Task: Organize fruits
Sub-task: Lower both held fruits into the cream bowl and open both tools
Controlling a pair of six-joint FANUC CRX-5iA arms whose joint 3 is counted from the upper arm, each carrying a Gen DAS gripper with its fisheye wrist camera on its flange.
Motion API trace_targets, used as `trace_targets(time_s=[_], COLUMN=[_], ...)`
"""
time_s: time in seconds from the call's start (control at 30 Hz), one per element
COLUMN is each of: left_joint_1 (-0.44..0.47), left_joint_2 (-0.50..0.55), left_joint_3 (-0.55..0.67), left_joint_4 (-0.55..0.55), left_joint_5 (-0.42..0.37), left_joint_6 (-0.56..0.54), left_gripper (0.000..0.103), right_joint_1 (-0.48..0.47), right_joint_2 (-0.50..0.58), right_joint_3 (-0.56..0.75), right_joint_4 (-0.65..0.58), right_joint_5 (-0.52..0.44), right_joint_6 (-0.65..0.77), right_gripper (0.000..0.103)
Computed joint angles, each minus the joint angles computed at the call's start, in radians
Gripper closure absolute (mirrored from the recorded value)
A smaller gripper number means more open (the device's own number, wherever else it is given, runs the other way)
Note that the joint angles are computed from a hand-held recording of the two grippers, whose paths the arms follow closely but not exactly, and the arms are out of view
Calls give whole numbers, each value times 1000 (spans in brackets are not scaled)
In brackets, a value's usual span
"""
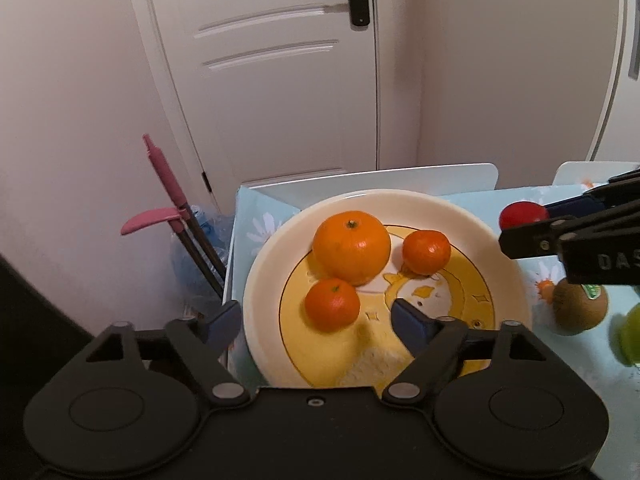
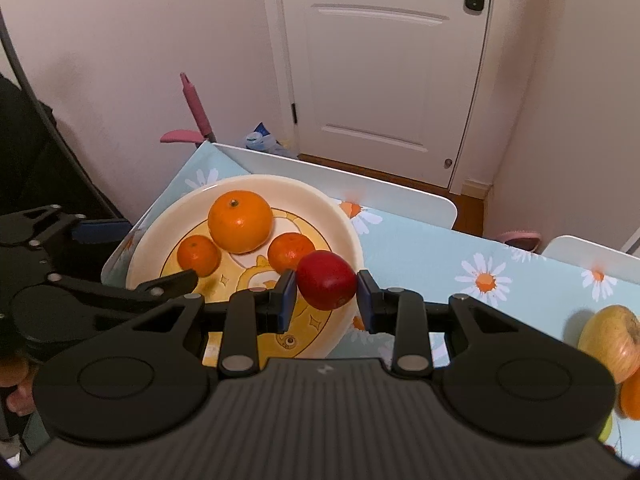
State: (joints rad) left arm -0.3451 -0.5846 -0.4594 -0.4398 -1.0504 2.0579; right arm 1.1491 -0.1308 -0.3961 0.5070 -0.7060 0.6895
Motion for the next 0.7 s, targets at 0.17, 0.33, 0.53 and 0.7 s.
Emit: trace_targets(time_s=[0.17, 0.33, 0.53, 0.7], left_joint_1=[-31, -133, -186, -211], left_joint_2=[-45, -48, -35, -27], left_joint_3=[-10, 16, 29, 30], left_joint_4=[1, -82, -118, -125], left_joint_5=[-31, -98, -136, -152], left_joint_6=[51, 165, 212, 239], left_gripper=[13, 2, 2, 2], right_joint_1=[-12, -24, -25, -21], right_joint_2=[17, 51, 76, 78], right_joint_3=[21, 44, 40, 17], right_joint_4=[-57, -111, -124, -81], right_joint_5=[6, 19, 46, 74], right_joint_6=[101, 199, 268, 267], right_gripper=[56, 56, 56, 42])
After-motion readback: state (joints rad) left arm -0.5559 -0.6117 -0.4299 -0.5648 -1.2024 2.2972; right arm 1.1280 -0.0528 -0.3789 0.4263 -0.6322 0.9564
